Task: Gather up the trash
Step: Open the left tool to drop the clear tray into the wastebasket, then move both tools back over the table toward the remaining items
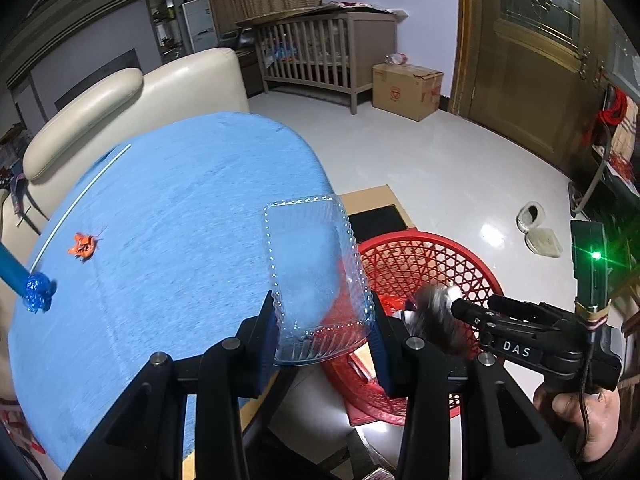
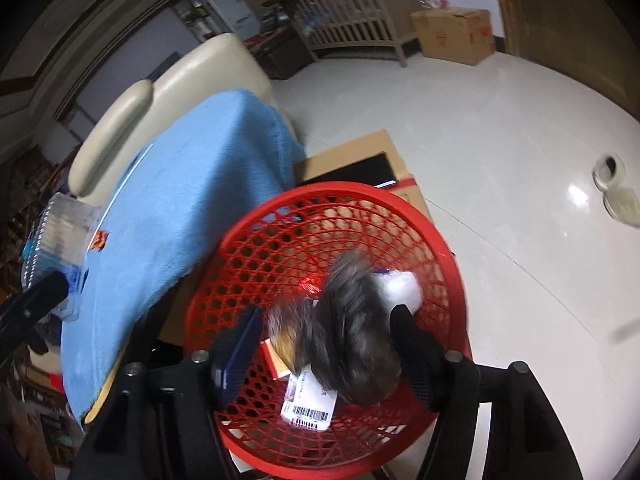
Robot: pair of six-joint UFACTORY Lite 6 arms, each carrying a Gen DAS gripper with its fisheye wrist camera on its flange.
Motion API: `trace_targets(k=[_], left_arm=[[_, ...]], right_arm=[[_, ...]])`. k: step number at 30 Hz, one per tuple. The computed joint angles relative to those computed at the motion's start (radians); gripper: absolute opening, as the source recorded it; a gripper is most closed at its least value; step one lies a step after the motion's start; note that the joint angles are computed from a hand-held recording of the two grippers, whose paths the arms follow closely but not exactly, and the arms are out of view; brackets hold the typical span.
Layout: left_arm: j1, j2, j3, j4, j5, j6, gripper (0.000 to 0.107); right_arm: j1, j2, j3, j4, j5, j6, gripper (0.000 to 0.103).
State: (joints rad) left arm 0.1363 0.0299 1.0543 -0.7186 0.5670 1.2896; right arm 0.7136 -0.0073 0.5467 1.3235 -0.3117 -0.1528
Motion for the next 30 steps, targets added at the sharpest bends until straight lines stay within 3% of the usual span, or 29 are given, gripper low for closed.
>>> trace_targets(k=[13, 24, 27, 30], left_arm=[[-0.135, 0.025, -0.027, 0.079, -0.018, -0.09, 0.043], [-0.251, 0.082, -0.031, 0.175, -0.083, -0.209, 0.043], [-0.274, 0.125, -0.001, 0.193, -0.061, -0.239, 0.053], [-0.269, 0.207, 0.074, 0.197, 0.035, -0.257, 0.062]], right_arm=[[0.048, -0.278, -0.145, 0.235, -0.205, -0.133, 0.071], [0.033, -0.377, -0.214, 0.226, -0.228, -0.097, 0.071], [0.033, -0.38, -0.224, 0.212, -0.227, -0.075, 0.071], [0.023, -0.396, -0.241, 0.198, -0.219, -0.06, 0.071]])
